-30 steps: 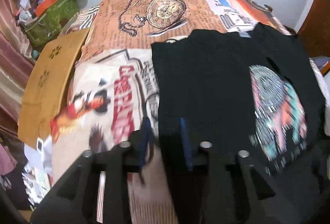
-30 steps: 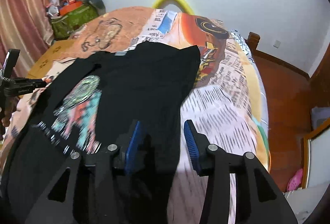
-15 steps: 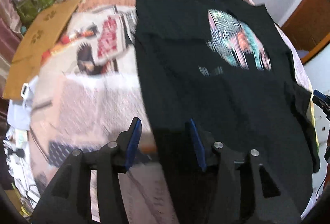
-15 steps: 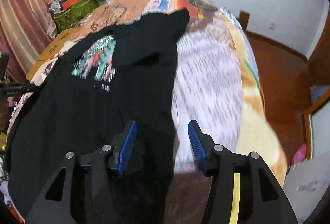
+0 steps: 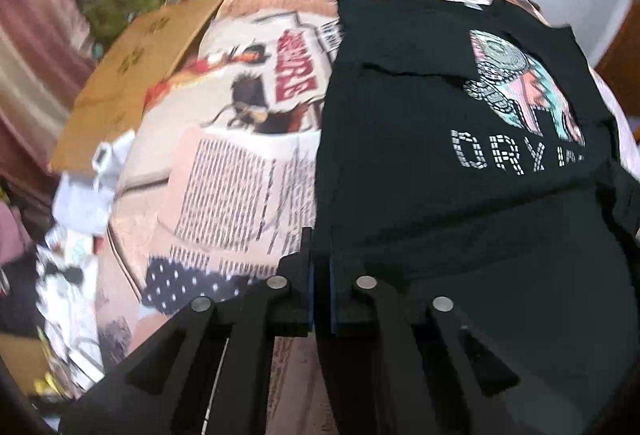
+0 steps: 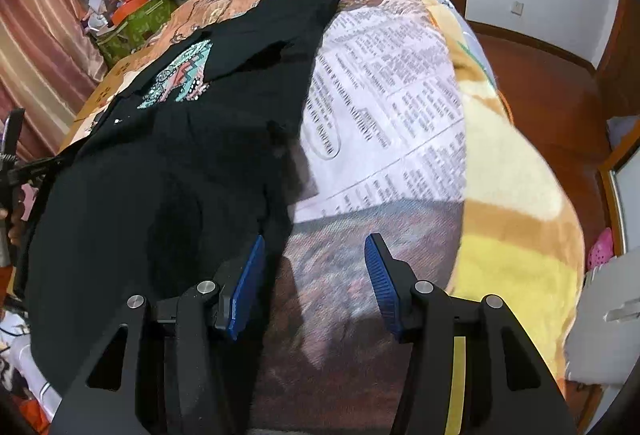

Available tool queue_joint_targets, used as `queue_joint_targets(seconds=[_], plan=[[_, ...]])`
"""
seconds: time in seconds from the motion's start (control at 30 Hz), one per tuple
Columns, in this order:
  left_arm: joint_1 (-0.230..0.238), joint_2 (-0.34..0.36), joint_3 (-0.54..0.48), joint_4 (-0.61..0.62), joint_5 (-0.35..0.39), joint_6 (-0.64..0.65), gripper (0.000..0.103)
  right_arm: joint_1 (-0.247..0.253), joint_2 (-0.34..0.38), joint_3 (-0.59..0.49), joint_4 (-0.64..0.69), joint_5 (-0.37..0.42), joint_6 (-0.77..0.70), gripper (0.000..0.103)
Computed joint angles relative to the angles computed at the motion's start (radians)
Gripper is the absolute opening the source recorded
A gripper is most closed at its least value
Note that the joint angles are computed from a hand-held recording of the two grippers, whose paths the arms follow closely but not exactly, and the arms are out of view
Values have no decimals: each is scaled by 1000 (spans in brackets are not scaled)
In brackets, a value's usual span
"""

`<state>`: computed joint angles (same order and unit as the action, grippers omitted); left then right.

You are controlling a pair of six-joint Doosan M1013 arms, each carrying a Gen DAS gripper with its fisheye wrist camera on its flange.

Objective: Fold small clothes

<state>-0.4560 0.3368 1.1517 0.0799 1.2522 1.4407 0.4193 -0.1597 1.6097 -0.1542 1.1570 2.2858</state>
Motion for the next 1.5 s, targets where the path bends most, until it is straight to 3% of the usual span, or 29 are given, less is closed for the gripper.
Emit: queue_joint_targets(seconds=[0.13,0.2,0.27,0.37,0.47,0.53,0.6,0.63,0.7,0.73,0.97,1.23,1.37,1.5], plan=[[20,-27,23,-77,7,24,13,2,7,3,35,-13,-21,48],[25,-46,43,-110,7,44,34,-2,14,3,60,-22,-44,48],[28,-66,66,-146,0,70,43,-2,25,0,77,-24,-58,48],[25,-89,97,-179,2,101,44,4,29,3,73,-50,-62,50],[19,-106,123,-174,-16,101,45,8,31,3,85,-62,-87,36],[25,-106,126,-191,-19,96,45,7,36,-2,96,-64,-111,26],[34,-97,118,-217,-10,88,43,9,42,-8,89,-57,-117,9],[38,-97,120,-232,-16,89,39,9,43,-9,91,-59,-121,9],[42,-97,121,-247,-20,88,12,12,37,-5,85,-72,-119,6],[41,-97,122,-238,-25,79,7,16,31,-3,70,-82,-110,6],[40,-111,104,-233,-95,60,6,19,-11,-15,-29,-162,-38,5],[15,-80,-12,-166,-194,56,6,21,5,-79,-134,-206,-25,5],[14,-20,-85,-136,-166,45,6,3,43,-108,-159,-190,-25,5],[8,38,-122,-87,-85,9,8,-15,76,-118,-135,-152,-40,7]])
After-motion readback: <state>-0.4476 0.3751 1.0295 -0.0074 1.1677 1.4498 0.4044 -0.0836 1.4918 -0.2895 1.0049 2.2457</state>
